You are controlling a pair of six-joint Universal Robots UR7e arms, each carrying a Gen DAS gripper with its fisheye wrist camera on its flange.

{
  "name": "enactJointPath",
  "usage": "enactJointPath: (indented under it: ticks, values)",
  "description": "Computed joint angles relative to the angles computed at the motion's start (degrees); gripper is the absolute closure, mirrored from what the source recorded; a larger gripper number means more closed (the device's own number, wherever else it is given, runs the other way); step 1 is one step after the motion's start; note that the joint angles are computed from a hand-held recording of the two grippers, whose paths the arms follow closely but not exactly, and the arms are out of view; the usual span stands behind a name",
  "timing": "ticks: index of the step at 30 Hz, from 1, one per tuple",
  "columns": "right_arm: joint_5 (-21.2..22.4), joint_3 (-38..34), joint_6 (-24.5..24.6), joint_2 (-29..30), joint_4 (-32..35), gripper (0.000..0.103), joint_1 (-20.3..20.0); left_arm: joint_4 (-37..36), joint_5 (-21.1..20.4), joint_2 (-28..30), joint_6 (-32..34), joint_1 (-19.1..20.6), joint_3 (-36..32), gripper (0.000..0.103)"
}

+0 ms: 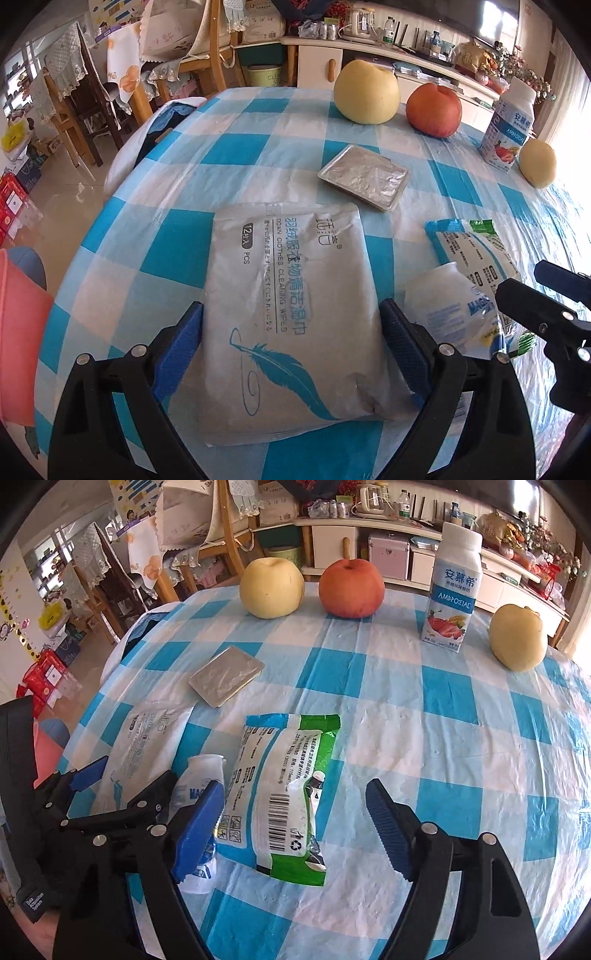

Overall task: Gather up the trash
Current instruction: 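Grasp the white wipes pack with the left tool while the right tool grasps the green-white snack bag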

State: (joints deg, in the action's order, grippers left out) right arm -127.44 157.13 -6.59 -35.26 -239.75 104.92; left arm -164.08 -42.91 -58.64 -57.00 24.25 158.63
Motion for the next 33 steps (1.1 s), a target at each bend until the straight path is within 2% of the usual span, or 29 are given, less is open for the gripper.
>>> enactJointPath:
  ticks: [5,9,15,20,23,25,26,28,33]
  values:
    - [-0.9,-0.37,-0.33,0.42,-0.55,0.024,-0.46,-0.46,0.2,0.46,-0.41,-0.28,0.02,0.01]
    - [0.67,-0.34,-0.67,0.47,-0.24,0.021,-3.2,-1.78,0.89,1.36,-0.47,-0.81,0.28,0.01]
    - [2.9,-0.19,-2.22,1.5,-2.33,0.014,-5.52,-4.21,1.1,2.34,0.94,-1.5,0.76,0.02]
    - [3.36,-0.32,-3.8,1.99,-3.16,0.014,-5.78,-5.61,1.08,2.89,1.41,-2.16,1.13,0.026]
    - [3.65,-0.53,-4.68,2.73,-3.93,0.023,-5.3,-7.0,0.8,2.82,1.97,-2.04,1.45,0.028]
    - [4.67,-0.67,-4.79,2.8,-3.47,0.049,-4.58,-7.62,0.66,2.84,2.26,-2.08,1.62,0.029]
    - [5.13,-0.76,-4.55,2.63,-2.76,0.054,-4.23,-8.05,0.6,2.82,2.39,-2.05,1.77,0.03]
    - [3.41,-1.5,-3.76,2.73,-1.5,0.058,-2.64,-8.9,0.33,2.62,2.78,-1.89,2.04,0.03]
    - [3.36,-1.55,-3.98,2.91,-1.94,0.063,-2.36,-10.16,-0.46,2.18,3.73,-1.79,2.54,0.031]
